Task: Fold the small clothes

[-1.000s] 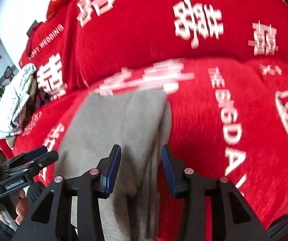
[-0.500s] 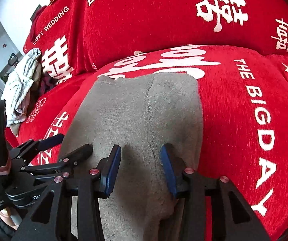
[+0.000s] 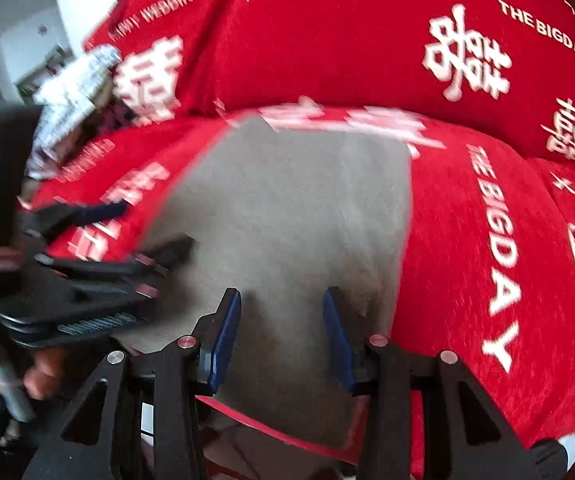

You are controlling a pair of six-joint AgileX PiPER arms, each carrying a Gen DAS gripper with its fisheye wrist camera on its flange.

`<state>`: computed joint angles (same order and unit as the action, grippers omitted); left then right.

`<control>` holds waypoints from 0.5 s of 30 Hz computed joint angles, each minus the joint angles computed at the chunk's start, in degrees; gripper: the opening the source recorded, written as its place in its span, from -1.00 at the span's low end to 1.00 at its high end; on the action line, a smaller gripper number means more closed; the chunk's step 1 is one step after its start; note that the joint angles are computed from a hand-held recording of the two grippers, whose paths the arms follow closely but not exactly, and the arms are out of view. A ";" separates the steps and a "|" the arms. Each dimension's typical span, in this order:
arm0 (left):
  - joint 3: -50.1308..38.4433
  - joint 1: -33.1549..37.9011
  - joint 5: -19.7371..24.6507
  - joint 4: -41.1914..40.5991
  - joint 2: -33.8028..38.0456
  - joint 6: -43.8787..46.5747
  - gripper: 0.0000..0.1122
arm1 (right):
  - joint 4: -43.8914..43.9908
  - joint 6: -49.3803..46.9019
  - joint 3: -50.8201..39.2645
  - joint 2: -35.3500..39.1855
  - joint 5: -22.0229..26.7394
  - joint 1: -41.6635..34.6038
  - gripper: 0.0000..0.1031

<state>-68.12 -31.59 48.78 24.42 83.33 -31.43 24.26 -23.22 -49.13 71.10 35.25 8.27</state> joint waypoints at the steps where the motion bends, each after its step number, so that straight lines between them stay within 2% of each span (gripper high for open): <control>1: 0.69 0.10 -0.60 0.09 -0.31 -0.59 0.51 | 1.03 -1.00 1.05 -0.86 -0.61 -0.36 -0.11; 7: 2.82 -1.22 -1.75 2.85 -1.23 -3.76 0.51 | -0.50 0.19 3.65 -2.73 -1.41 -0.25 -0.10; 10: 3.00 -1.94 -0.83 3.42 -1.95 -4.66 0.51 | -0.09 -0.06 3.87 -2.76 0.08 -0.95 -0.10; 12: 3.42 -4.30 0.78 6.81 -3.49 -7.36 0.51 | -3.29 3.61 3.26 -3.43 2.33 -0.20 -0.10; 15: 4.68 -8.11 1.78 13.37 -5.66 -12.04 0.51 | -7.39 8.30 3.54 -6.53 2.59 2.08 -0.03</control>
<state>-63.44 -39.71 50.56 37.79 77.66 -43.46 16.87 -14.91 -45.59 64.57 37.84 10.35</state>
